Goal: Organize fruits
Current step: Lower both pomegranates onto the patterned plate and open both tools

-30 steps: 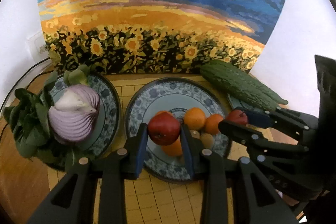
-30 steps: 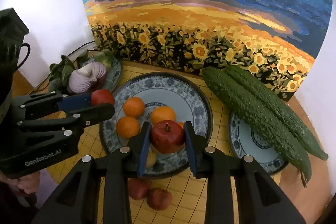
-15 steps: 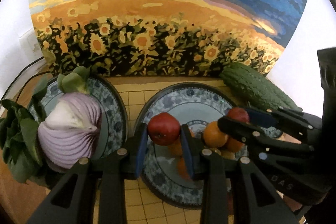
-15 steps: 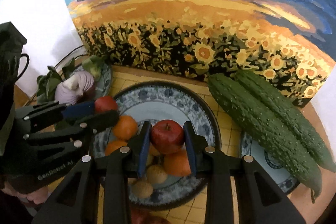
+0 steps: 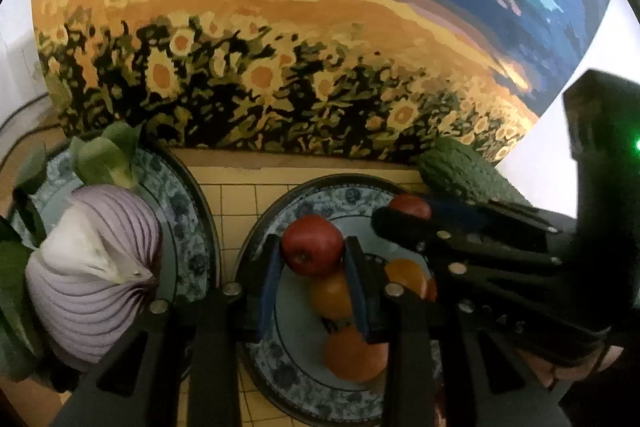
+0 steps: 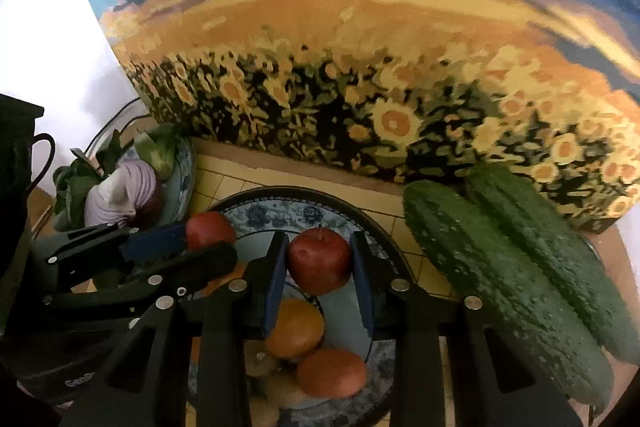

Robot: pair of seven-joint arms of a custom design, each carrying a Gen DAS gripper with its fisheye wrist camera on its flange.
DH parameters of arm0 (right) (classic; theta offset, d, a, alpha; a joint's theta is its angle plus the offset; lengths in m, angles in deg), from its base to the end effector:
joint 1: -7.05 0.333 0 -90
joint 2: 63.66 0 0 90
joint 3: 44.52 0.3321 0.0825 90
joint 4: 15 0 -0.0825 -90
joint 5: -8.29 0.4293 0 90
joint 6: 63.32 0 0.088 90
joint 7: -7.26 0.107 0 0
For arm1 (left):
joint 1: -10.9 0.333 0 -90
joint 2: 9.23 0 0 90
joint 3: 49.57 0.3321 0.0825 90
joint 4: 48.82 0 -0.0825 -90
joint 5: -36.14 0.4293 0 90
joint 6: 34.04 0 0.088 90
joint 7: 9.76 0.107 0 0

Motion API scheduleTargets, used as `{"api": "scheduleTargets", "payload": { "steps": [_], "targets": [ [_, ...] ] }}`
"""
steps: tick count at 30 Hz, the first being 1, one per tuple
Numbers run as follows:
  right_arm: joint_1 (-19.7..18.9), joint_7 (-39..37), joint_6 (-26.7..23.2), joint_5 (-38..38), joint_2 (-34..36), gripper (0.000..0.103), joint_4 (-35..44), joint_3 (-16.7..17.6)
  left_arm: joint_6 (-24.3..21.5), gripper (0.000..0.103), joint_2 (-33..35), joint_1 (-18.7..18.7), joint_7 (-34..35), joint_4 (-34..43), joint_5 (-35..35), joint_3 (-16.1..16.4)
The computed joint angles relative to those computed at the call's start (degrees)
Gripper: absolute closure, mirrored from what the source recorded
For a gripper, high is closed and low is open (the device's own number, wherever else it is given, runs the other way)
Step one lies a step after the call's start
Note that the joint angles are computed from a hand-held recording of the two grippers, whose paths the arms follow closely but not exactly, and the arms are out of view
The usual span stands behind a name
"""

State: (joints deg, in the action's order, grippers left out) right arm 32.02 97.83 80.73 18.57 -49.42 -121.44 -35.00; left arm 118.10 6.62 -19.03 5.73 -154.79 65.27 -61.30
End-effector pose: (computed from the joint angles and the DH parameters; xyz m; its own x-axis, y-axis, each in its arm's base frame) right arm 0.5784 0.3868 0.4252 0.4658 -0.8626 -0.1975 -0.8474 -0.3705 -0.3803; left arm 0.5255 -0.4715 0.4273 0.1143 -0.9392 0.3239 -0.8424 -0.2644 -0.4694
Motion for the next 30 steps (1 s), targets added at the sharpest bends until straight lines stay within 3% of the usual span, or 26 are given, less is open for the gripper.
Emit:
{"api": "scheduleTargets", "payload": {
  "steps": [4, 12, 17, 21, 25, 30],
  "targets": [
    [-0.3, -2.46, -1.85, 1.36, 1.97, 0.071, 1.62, 0.63, 1.36, 0.07, -0.31, 0.81, 0.71, -0.81, -1.89, -0.32],
    [-0.04, -3.76, 0.36, 1.57, 2.19, 0.07, 0.96, 0.81, 2.63, 0.069, -0.47, 1.14, 2.09, -1.42, -4.94, -0.54],
    [-3.66, -12.53, 2.15, 13.61, -0.07, 0.065, -2.18, 3.23, 6.01, 0.059, -1.54, 1.24, 1.36, -3.78, -5.28, -0.34],
    [-3.86, -15.65, 2.74, 18.11, -1.09, 0.063, -3.26, 3.02, 8.44, 0.059, -2.21, 0.79, -0.21, -4.97, -4.11, 0.12],
    [-3.15, -15.96, 2.35, 17.99, -1.69, 0.063, -3.55, 2.18, 7.45, 0.059, -2.63, 0.94, 1.0, -4.78, -4.32, -0.4],
    [-1.32, -11.49, 1.25, 11.43, -1.76, 0.062, -3.16, 0.61, 3.24, 0.057, -1.47, 0.94, 2.83, -2.49, -5.62, -1.09]
  ]
}}
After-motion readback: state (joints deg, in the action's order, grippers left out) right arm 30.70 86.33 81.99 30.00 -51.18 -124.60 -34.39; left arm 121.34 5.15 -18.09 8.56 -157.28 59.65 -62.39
